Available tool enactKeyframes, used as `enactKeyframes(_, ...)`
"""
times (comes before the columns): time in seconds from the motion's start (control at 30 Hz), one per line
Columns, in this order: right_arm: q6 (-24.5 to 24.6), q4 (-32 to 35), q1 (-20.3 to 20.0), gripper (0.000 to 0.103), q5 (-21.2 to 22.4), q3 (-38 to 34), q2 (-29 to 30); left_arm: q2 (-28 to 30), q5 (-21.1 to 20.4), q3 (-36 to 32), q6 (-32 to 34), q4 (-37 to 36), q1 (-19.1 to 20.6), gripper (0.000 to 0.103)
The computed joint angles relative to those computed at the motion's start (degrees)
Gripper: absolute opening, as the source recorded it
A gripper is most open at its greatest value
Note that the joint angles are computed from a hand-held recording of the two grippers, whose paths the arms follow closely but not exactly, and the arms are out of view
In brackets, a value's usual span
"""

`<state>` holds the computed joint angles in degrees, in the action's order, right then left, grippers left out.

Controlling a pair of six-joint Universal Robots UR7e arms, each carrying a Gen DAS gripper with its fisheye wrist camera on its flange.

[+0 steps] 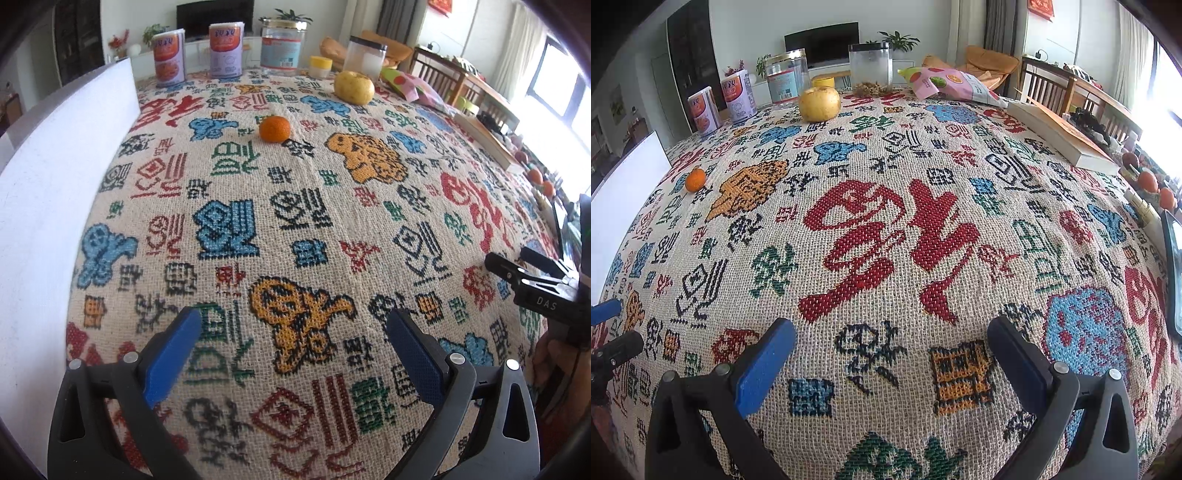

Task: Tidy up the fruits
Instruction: 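Move the left tool to the last small orange and grasp it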

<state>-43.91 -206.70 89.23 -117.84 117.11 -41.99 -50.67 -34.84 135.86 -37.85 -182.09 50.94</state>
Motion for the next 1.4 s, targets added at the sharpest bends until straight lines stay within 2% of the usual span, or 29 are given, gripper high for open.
enactKeyframes(0.1,0.01,0.04,0.01,0.103,0.0,-0.01,-0.02,-1.57,2.35,-2.72,-3.33,0.14,1.9,0.101)
enactKeyframes(0.13,0.04,0.02,0.05,0.103,-0.02,-0.02,0.02,-1.32,2.16,-4.19,-2.54,-2.27,2.75,0.101)
enactKeyframes(0.2,0.03,0.07,-0.02,0.103,0.08,0.01,-0.05,0.72,0.37,-8.25,3.15,-8.63,4.96,0.101)
enactKeyframes(0.3,0.05,0.05,-0.02,0.103,0.13,0.05,-0.08,4.92,-1.15,-17.42,12.29,-8.12,9.13,0.1)
enactKeyframes(0.37,0.06,0.08,-0.02,0.103,0.17,0.08,-0.11,7.83,0.62,-22.38,16.61,-6.22,11.06,0.1)
enactKeyframes(0.47,0.12,0.12,-0.03,0.103,0.24,0.11,-0.16,10.12,1.51,-25.5,19.22,-5.88,12.95,0.099)
enactKeyframes(0.53,0.12,0.12,0.01,0.103,0.18,0.09,-0.14,10.74,-0.08,-25.17,22.48,-11.47,13.23,0.096)
enactKeyframes(0.57,0.1,0.09,0.04,0.103,0.12,0.09,-0.11,10.71,-1.9,-24.69,24.08,-14.2,13.46,0.087)
enactKeyframes(0.6,0.06,0.06,0.0,0.103,0.15,0.11,-0.13,10.9,-1.69,-24.52,24.9,-15.05,13.41,0.051)
enactKeyframes(0.63,0.07,0.02,0.06,0.103,0.08,0.1,-0.07,10.95,-0.03,-24.6,24.78,-13.8,13.16,0.037)
enactKeyframes(0.67,0.04,0.03,0.03,0.103,0.09,0.11,-0.09,10.63,-0.06,-24.23,24.97,-13.66,13.1,0.03)
enactKeyframes(0.73,0.05,0.03,0.01,0.103,0.13,0.1,-0.08,9.65,-0.49,-22.61,24.29,-13.42,12.72,0.028)
enactKeyframes(0.83,0.05,0.05,0.01,0.103,0.14,0.09,-0.08,7.7,0.29,-18.41,21.58,-11.83,10.22,0.028)
enactKeyframes(0.97,0.06,0.05,0.03,0.103,0.14,0.06,-0.05,4.05,-1.74,-10.75,18.02,-9.77,4.8,0.028)
enactKeyframes(1.07,0.06,0.04,0.04,0.103,0.11,0.04,-0.03,2.65,-1.61,-6.95,15.33,-7.09,1.5,0.028)
enactKeyframes(1.17,0.07,0.06,0.05,0.103,0.12,0.02,-0.02,3.09,-0.4,-5.53,14.16,-5.38,0.24,0.029)
enactKeyframes(1.27,0.05,0.06,0.03,0.103,0.12,0.02,-0.03,4.03,0.57,-5.83,13.07,-4.1,1.13,0.03)
enactKeyframes(1.3,0.05,0.06,0.03,0.103,0.12,0.02,-0.03,4.31,0.6,-5.9,12.84,-4.51,1.57,0.034)
enactKeyframes(1.33,0.06,0.07,0.05,0.103,0.1,0.01,-0.02,4.4,1.25,-5.91,11.99,-3.95,1.87,0.051)
enactKeyframes(1.37,0.06,0.09,0.04,0.103,0.12,0.01,-0.04,4.53,2.21,-6.12,10.88,-2.8,2.06,0.063)
enactKeyframes(1.4,0.09,0.09,0.07,0.103,0.1,0.0,-0.01,4.83,3.23,-5.96,10.12,-2.88,2.15,0.083)
